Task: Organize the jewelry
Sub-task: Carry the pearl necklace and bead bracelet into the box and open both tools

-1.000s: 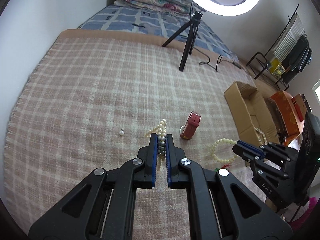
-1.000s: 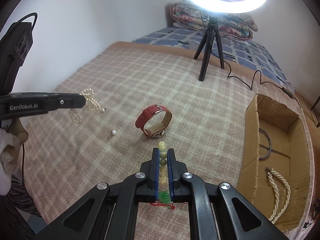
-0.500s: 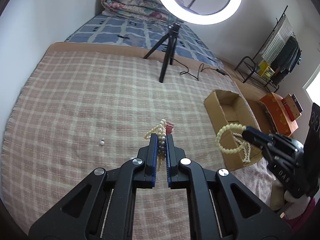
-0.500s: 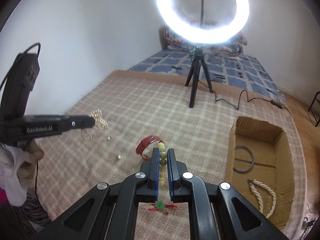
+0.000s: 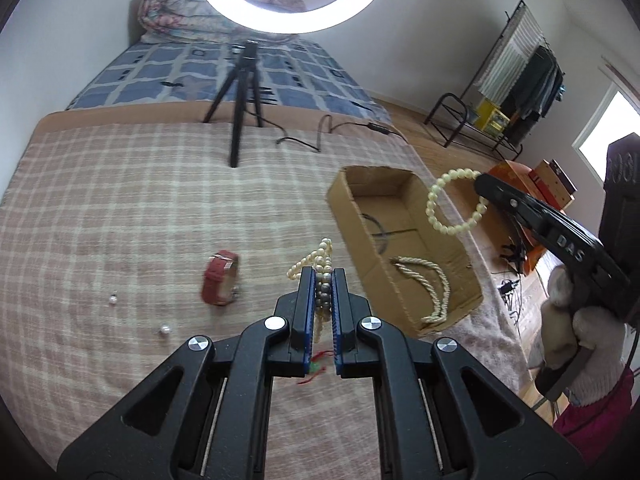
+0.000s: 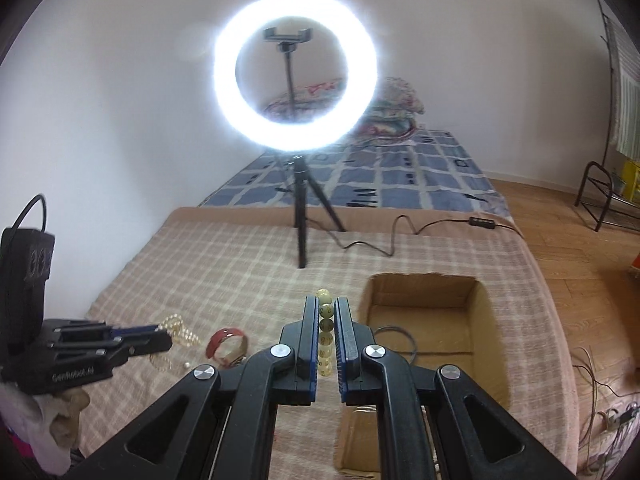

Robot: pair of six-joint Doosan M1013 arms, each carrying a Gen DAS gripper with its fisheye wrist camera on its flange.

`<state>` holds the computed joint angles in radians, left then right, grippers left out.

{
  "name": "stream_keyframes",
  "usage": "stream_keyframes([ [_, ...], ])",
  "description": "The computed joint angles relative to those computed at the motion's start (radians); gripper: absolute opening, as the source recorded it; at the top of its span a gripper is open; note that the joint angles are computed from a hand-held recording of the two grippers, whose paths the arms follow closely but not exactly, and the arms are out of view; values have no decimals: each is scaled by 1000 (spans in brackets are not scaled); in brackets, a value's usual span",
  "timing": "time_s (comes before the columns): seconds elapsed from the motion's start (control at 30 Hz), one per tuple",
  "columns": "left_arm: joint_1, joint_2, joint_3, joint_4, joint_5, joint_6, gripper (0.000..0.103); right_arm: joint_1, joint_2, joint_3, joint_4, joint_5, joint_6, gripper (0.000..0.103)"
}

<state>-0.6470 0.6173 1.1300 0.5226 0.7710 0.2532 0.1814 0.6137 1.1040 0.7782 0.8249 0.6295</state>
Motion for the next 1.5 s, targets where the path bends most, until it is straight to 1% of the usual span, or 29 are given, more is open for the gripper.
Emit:
stream_keyframes([
  [0.2,-8,61,-99,-57,-1,88,5,-19,37,-59,-49,-8,65,5],
  [0.33,-13,107,-167,-104,16,156,5,-22,64,-97,-94,-17,96,5],
  [0.5,-13,154,-233,-168,37,218,5,-23,109,-160,-138,-10,144,5],
  [0.63,-12,192,-291,-220,51,267,5,-26,150,-218,-159,13,182,5],
  [0.93,-13,273,-411,-295,82,321,5,-31,221,-308,-193,74,242,5],
  [1.07,-15,311,-471,-305,117,347,5,-34,243,-333,-205,97,257,5],
  [1.27,-14,335,-502,-312,149,365,5,-37,268,-366,-212,118,273,5],
  [1.37,-17,336,-504,-291,155,366,5,-37,275,-375,-209,129,279,5],
  [1.43,-21,340,-515,-269,166,362,6,-38,275,-374,-205,126,278,9],
  [1.47,-23,344,-524,-261,180,365,6,-38,275,-374,-204,128,279,14],
  [1.5,-23,344,-525,-259,182,367,15,-38,273,-371,-203,124,280,30],
])
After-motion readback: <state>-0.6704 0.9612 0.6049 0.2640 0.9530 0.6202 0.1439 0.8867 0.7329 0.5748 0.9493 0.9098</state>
